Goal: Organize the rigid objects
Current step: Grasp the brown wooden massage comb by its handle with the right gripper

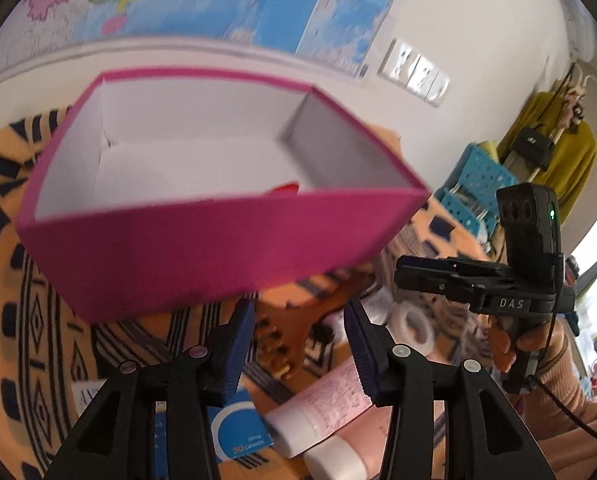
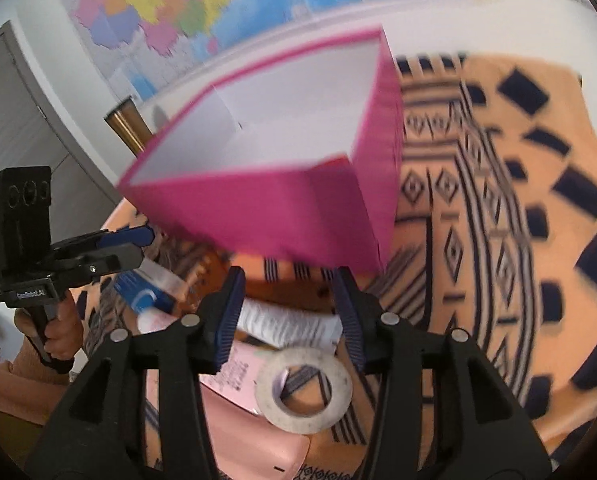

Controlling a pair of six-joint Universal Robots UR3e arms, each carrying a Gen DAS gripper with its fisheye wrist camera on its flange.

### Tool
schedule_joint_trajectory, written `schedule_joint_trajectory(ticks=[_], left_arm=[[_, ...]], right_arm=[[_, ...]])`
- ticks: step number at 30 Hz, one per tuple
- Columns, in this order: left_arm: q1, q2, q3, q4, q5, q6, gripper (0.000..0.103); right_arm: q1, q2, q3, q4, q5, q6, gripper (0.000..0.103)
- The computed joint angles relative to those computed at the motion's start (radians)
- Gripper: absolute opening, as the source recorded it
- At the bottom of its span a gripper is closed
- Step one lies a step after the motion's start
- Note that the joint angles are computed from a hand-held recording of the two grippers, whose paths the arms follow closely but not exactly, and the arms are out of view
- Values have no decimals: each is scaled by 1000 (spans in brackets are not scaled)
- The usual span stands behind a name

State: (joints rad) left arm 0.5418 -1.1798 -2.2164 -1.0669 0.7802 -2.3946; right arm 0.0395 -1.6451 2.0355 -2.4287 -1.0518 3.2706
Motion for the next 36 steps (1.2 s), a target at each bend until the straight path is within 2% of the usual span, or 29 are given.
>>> schedule_joint_trajectory(ticks=[8,16,19,24,31,36], left_arm=[[-74,-34,-59,172,123,-94,48],[-129,-89,-8,189,167,-140,55],[-156,-126,26,157,173,-144,56],[-208,-170,35,218,223,-197,57],[-236,-215,86,178,223,-199,65],[-288,-258,138,175,267,-226,72]], right_arm=[[22,70,6,-36,-33,46,49],[29,128,-13,-67,-29,61,50],[33,144,-22,-78,-23,68,50],[45,158,-29,-91,-24,69,50],[42,151,-10,-109,-15,69,50],[51,157,-11,-121,-16,74,52]])
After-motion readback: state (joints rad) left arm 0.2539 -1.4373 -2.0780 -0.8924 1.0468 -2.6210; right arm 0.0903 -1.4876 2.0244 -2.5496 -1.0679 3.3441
